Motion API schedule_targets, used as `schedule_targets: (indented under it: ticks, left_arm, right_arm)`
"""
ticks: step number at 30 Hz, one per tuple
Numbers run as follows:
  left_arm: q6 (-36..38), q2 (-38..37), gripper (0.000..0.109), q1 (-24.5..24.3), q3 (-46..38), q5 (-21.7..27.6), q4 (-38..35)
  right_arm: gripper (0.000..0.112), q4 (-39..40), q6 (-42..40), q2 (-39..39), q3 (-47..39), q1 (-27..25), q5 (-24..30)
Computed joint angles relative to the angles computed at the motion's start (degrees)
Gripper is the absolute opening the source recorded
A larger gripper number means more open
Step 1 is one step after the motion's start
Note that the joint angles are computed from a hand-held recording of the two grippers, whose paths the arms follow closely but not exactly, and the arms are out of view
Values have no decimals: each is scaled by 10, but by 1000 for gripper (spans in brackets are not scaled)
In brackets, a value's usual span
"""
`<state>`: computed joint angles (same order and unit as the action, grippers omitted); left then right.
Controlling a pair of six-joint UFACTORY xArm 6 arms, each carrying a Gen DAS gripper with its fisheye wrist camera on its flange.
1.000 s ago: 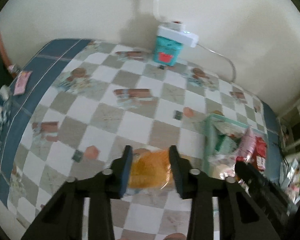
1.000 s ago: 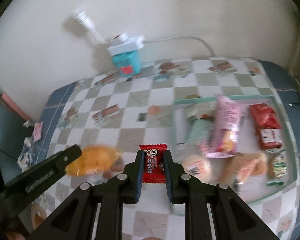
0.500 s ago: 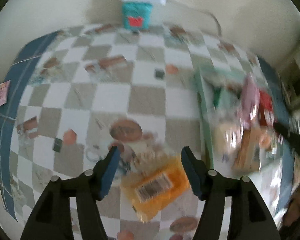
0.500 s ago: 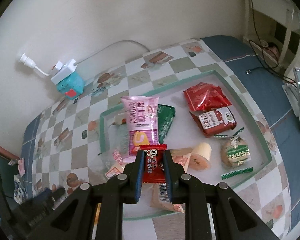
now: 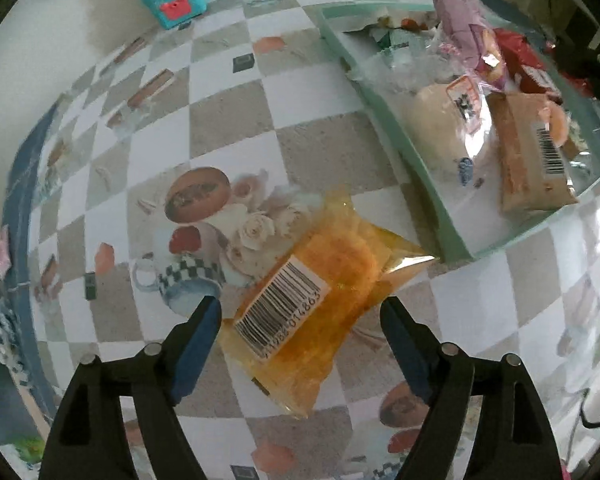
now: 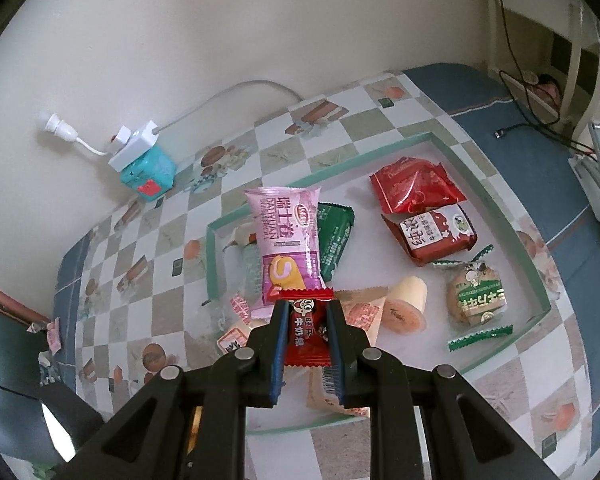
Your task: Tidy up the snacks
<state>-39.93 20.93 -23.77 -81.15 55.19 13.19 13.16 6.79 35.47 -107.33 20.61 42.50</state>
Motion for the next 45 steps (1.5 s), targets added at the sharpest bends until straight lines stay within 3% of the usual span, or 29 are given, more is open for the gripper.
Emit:
schedule_targets:
  ticks: [1, 2, 7, 11, 16, 22, 24, 26, 27, 31, 34, 36, 40, 42, 45]
  left_arm:
    - [-5, -3, 61, 0, 1, -5, 5]
    - [-10, -6, 52, 1, 2, -8, 9]
    - [-28, -41, 40, 7, 33, -54, 10]
    - [-65, -60, 40, 9, 37, -83, 36]
    - [-73, -63, 39, 7, 24, -158, 24]
    - [-9, 31, 40, -15, -96, -172, -15]
    - [-2, 53, 43, -20, -118, -175, -27]
    - [6, 64, 71, -21, -127, -167, -42]
    - [5, 64, 75, -21, -128, -164, -44]
    - [-37, 40, 76, -11, -94, -179, -27]
    - [-105, 16, 88, 1, -57, -172, 17]
    - [-142, -3, 89, 10, -30, -168, 32]
    - [-254, -50, 101, 26, 28, -124, 91]
    - [-282, -70, 101, 30, 50, -112, 104]
    - [-315, -110, 101, 36, 97, -113, 112]
  right_arm:
    - [20, 2, 0, 2, -1, -1, 1]
    - [20, 5, -1, 3, -2, -3, 1]
    - [20, 7, 7, 14, -12, -12, 11]
    - [20, -5, 21, 20, -16, -21, 15]
    - [20, -40, 58, 27, -23, -32, 23]
    - [22, -82, 104, 34, -27, -43, 42]
    - [23, -89, 118, 39, -32, -47, 50]
    - [23, -93, 129, 46, -41, -51, 63]
    - [27, -95, 135, 49, -44, -52, 66]
    - [49, -112, 152, 51, -46, -53, 73]
    - [62, -113, 149, 39, -28, -51, 62]
    - [70, -123, 149, 31, -19, -45, 56]
    - [86, -127, 126, 1, 24, -28, 20]
    - [100, -136, 113, -21, 58, -17, -5]
    - [103, -158, 109, -44, 93, -3, -21]
